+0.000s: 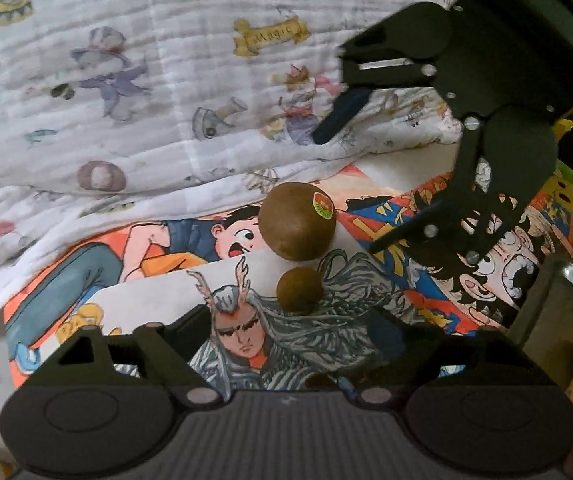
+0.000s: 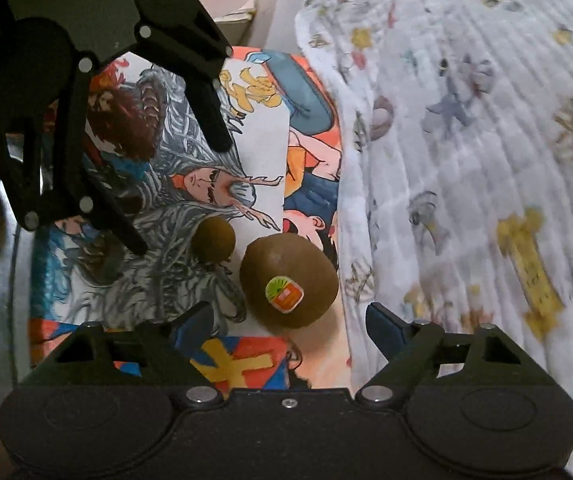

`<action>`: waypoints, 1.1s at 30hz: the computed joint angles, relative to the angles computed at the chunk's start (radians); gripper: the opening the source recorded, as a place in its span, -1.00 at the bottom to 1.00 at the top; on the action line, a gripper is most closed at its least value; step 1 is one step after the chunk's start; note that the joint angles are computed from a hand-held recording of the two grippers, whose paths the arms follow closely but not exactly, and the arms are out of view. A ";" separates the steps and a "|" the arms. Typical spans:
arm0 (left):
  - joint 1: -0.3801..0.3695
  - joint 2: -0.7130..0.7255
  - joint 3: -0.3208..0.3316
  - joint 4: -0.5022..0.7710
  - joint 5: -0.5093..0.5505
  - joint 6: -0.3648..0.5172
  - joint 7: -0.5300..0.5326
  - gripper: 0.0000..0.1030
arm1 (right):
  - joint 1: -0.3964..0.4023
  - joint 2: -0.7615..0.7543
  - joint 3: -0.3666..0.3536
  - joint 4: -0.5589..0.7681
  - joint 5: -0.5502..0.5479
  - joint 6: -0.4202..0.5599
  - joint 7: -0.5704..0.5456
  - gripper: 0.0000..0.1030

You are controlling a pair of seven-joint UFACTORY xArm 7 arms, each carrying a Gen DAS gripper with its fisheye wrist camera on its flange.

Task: Organize fruits
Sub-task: 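Reach both tools toward the remaining kiwi and small brown fruit, then grasp the small brown fruit with the left tool while the right tool grasps the kiwi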

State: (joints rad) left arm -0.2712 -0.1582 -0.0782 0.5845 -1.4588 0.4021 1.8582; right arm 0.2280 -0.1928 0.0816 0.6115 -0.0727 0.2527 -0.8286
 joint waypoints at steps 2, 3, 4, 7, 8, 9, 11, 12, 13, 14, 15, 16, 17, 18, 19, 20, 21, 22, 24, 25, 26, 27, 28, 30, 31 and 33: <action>0.002 0.017 0.002 0.013 0.001 0.018 -0.001 0.57 | -0.002 0.033 0.003 0.030 -0.019 0.012 -0.020 0.57; 0.003 0.026 0.002 0.020 0.000 0.024 -0.003 0.53 | -0.006 0.047 0.008 0.043 -0.034 0.017 -0.021 0.54; 0.005 0.036 0.001 0.027 -0.003 0.031 -0.005 0.50 | -0.010 0.062 0.012 0.056 -0.047 0.022 -0.020 0.52; 0.013 0.058 -0.001 0.044 0.003 0.051 -0.020 0.34 | -0.013 0.101 0.018 0.090 -0.066 0.034 -0.027 0.45; 0.016 0.064 -0.002 0.049 0.003 0.056 -0.024 0.28 | -0.013 0.111 0.019 0.100 -0.071 0.039 -0.029 0.42; 0.019 0.069 -0.003 0.053 0.007 0.061 -0.031 0.22 | -0.014 0.121 0.021 0.108 -0.078 0.039 -0.026 0.39; 0.024 0.078 -0.005 0.060 0.012 0.072 -0.039 0.14 | -0.013 0.137 0.021 0.123 -0.077 0.047 -0.039 0.37; 0.026 0.081 -0.005 0.063 0.014 0.077 -0.042 0.11 | -0.011 0.139 0.022 0.126 -0.072 0.053 -0.046 0.35; 0.028 0.083 -0.006 0.064 0.015 0.081 -0.046 0.08 | -0.011 0.150 0.023 0.136 -0.075 0.059 -0.048 0.34; 0.030 0.091 -0.007 0.071 0.013 0.086 -0.045 0.02 | -0.012 0.154 0.023 0.139 -0.080 0.065 -0.052 0.32; 0.032 0.093 -0.008 0.073 0.013 0.091 -0.046 -0.03 | -0.012 0.167 0.025 0.147 -0.090 0.066 -0.050 0.29; 0.033 0.095 -0.009 0.075 0.014 0.095 -0.047 -0.05 | -0.013 0.171 0.025 0.150 -0.095 0.071 -0.052 0.27; 0.035 0.097 -0.010 0.077 0.014 0.099 -0.046 -0.10 | -0.013 0.174 0.025 0.152 -0.096 0.075 -0.056 0.26; 0.035 0.098 -0.011 0.078 0.014 0.103 -0.044 -0.16 | -0.012 0.176 0.025 0.153 -0.081 0.072 -0.069 0.25; 0.032 0.102 -0.016 0.078 0.004 0.100 -0.036 -0.19 | -0.012 0.175 0.025 0.152 -0.076 0.075 -0.072 0.25; 0.031 0.104 -0.019 0.079 -0.008 0.096 -0.026 -0.22 | -0.012 0.174 0.025 0.151 -0.071 0.076 -0.079 0.25; 0.030 0.106 -0.021 0.080 -0.013 0.094 -0.021 -0.27 | -0.012 0.173 0.024 0.148 -0.072 0.073 -0.084 0.25; 0.030 0.107 -0.022 0.081 -0.015 0.092 -0.022 -0.31 | -0.013 0.182 0.025 0.156 -0.079 0.073 -0.084 0.25; 0.029 0.116 -0.025 0.086 -0.025 0.091 -0.025 -0.40 | -0.013 0.181 0.025 0.157 -0.077 0.076 -0.087 0.26; 0.032 0.119 -0.023 0.089 -0.020 0.097 -0.033 -0.40 | -0.013 0.180 0.025 0.156 -0.078 0.076 -0.087 0.25; 0.034 0.120 -0.022 0.091 -0.019 0.102 -0.039 -0.40 | -0.013 0.182 0.025 0.159 -0.077 0.077 -0.089 0.25; 0.035 0.122 -0.022 0.092 -0.020 0.104 -0.043 -0.40 | -0.013 0.177 0.025 0.156 -0.074 0.079 -0.091 0.25; 0.037 0.123 -0.022 0.093 -0.017 0.106 -0.046 -0.40 | -0.013 0.178 0.024 0.157 -0.076 0.079 -0.092 0.25; 0.037 0.123 -0.025 0.093 -0.016 0.102 -0.050 -0.41 | -0.013 0.175 0.025 0.154 -0.077 0.076 -0.096 0.24; 0.038 0.122 -0.024 0.094 -0.010 0.104 -0.054 -0.41 | -0.013 0.171 0.025 0.148 -0.073 0.069 -0.097 0.24; 0.039 0.121 -0.024 0.093 -0.012 0.103 -0.055 -0.41 | -0.014 0.166 0.024 0.137 -0.075 0.053 -0.088 0.23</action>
